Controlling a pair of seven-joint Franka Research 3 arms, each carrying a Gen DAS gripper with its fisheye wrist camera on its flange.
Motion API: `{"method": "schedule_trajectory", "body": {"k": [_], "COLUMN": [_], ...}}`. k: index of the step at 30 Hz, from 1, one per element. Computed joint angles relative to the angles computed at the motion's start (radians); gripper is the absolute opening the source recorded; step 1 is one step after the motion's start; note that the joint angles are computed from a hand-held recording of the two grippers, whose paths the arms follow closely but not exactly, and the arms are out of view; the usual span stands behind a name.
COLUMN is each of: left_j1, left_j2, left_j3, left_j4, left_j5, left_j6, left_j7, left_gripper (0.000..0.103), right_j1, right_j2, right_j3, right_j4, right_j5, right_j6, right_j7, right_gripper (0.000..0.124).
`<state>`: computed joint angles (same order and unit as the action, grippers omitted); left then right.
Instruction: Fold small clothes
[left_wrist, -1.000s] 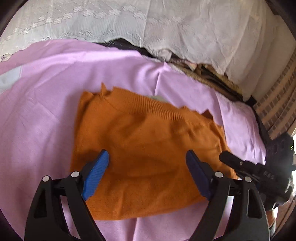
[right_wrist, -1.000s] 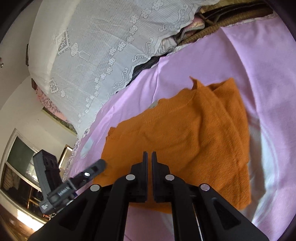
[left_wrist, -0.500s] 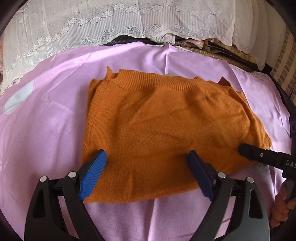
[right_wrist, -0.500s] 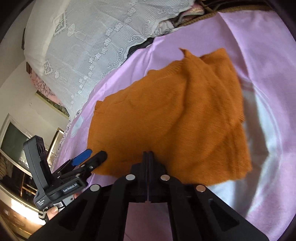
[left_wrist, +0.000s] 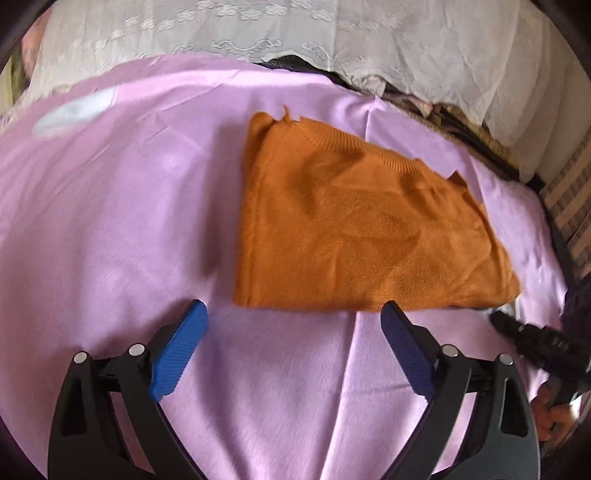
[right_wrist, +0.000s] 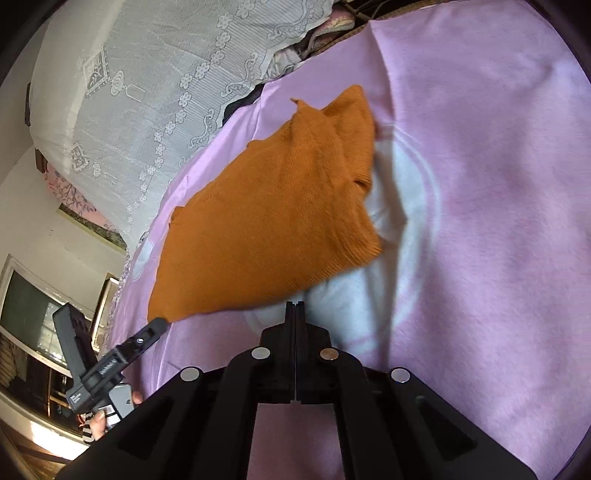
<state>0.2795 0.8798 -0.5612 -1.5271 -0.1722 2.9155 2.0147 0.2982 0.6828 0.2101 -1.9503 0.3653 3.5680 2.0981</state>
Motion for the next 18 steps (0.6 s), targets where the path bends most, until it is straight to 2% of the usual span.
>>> {"method": "schedule_trajectory", "body": {"k": [2, 3, 7, 10, 15, 18], "left_j1": [0.032, 0.040, 0.048, 0.046, 0.072, 0.010], "left_j2": [-0.009, -0.018, -0.062, -0.075, -0.033, -0.013], "left_j3": [-0.027, -0.032, -0.039, -0.039, -0.085, -0.032], "left_j4": [-0.034, -0.055, -0.156, -0.187, -0.141, -0.075], "left_j5": [-0.016, -0.017, 0.033, 0.076, 0.135, 0.169], "left_j6": [0.022, 0.043, 0.207, 0.277, 0.264, 0.242], "left_j7": [0.009, 0.009, -0.005, -0.028, -0.074, -0.124], "left_gripper": [0.092, 0.092, 0.092, 0.092, 0.092, 0.092], "right_j1": [0.043, 0.095, 0.196, 0.259, 0.298, 0.307], "right_j2": [-0.022, -0.036, -0.051, -0.048, -0.022, -0.001], "right_j3": [-0.033, -0.074, -0.142, -0.183, -0.215, -0.236], "right_j4": [-0.034, -0.046, -0.053, -0.022, 0.083, 0.151], "right_j5": [0.051, 0.104, 0.228, 0.334, 0.456, 0.505], "right_j6": [0.028, 0.040, 0.094, 0.105, 0.055, 0.009], "right_j7": [-0.007, -0.029, -0.121, -0.226, -0.390, -0.454], "right_gripper": [0.003, 0.004, 0.011, 0.027, 0.031, 0.031]}}
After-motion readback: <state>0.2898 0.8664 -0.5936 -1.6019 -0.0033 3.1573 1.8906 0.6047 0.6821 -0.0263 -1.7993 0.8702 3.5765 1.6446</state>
